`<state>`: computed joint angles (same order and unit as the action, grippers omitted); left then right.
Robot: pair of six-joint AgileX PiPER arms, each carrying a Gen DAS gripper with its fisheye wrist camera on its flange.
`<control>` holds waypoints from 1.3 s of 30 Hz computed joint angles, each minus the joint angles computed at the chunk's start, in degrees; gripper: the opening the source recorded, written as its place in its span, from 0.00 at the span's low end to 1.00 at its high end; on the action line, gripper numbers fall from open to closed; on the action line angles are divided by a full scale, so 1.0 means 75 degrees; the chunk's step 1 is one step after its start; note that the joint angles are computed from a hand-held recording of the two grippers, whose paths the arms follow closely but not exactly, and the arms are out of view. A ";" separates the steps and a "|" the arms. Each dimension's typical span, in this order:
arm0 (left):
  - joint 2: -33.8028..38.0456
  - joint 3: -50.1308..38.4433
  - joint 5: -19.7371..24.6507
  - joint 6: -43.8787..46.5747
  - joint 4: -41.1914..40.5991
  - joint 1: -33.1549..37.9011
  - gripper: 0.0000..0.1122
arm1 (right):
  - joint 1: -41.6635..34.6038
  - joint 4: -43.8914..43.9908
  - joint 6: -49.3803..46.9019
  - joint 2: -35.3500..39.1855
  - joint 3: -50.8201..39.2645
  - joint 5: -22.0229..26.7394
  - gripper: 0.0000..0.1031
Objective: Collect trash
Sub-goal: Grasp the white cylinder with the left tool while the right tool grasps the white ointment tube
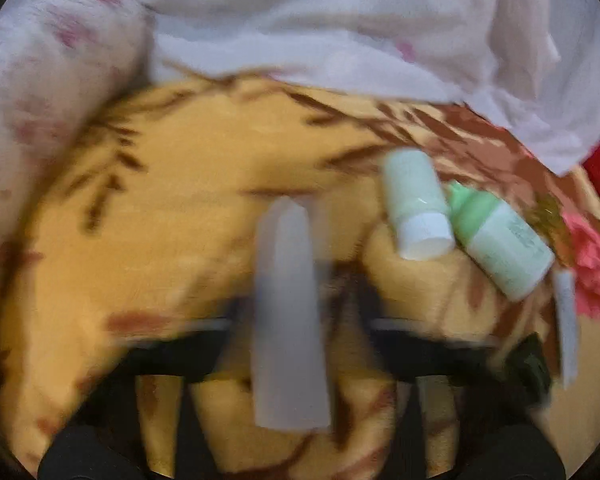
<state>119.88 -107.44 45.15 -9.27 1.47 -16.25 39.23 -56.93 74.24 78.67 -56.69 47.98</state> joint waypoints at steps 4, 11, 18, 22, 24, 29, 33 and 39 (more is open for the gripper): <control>-0.0740 0.1083 -0.0777 0.0199 -0.0187 0.0066 0.19 | -0.0396 0.0358 -0.0530 0.0349 -0.0402 -0.0249 0.95; -0.2983 0.3793 -0.2046 0.0741 -0.0556 0.0007 0.19 | -0.1554 0.2167 -0.2412 0.1819 -0.2019 -0.0709 0.95; -0.4427 0.5494 -0.2593 0.1389 -0.1114 0.0070 0.20 | -0.1862 0.3345 -0.3709 0.3564 -0.3953 -0.0066 0.95; -0.4961 0.6077 -0.2647 0.1821 -0.1599 0.0215 0.20 | -0.1889 0.3694 -0.4008 0.4212 -0.4610 0.0295 0.95; -0.5117 0.6248 -0.2626 0.1899 -0.1687 0.0228 0.21 | -0.1928 0.3887 -0.4176 0.4502 -0.4916 0.0471 0.89; -0.5636 0.6765 -0.2580 0.2074 -0.1895 0.0187 0.21 | -0.1876 0.4165 -0.4511 0.4483 -0.4923 0.0591 0.30; -0.6258 0.7250 -0.2467 0.2253 -0.2127 0.0097 0.21 | -0.1382 0.3774 -0.3936 0.3283 -0.3752 0.0067 0.30; -0.7829 0.8219 -0.1934 0.2199 -0.2169 -0.0181 0.21 | 0.0305 0.2745 -0.2401 0.0959 -0.1867 -0.0029 0.30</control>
<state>61.16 -45.80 30.65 7.22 -14.80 -17.61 41.52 -36.34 56.23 85.86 -70.69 47.77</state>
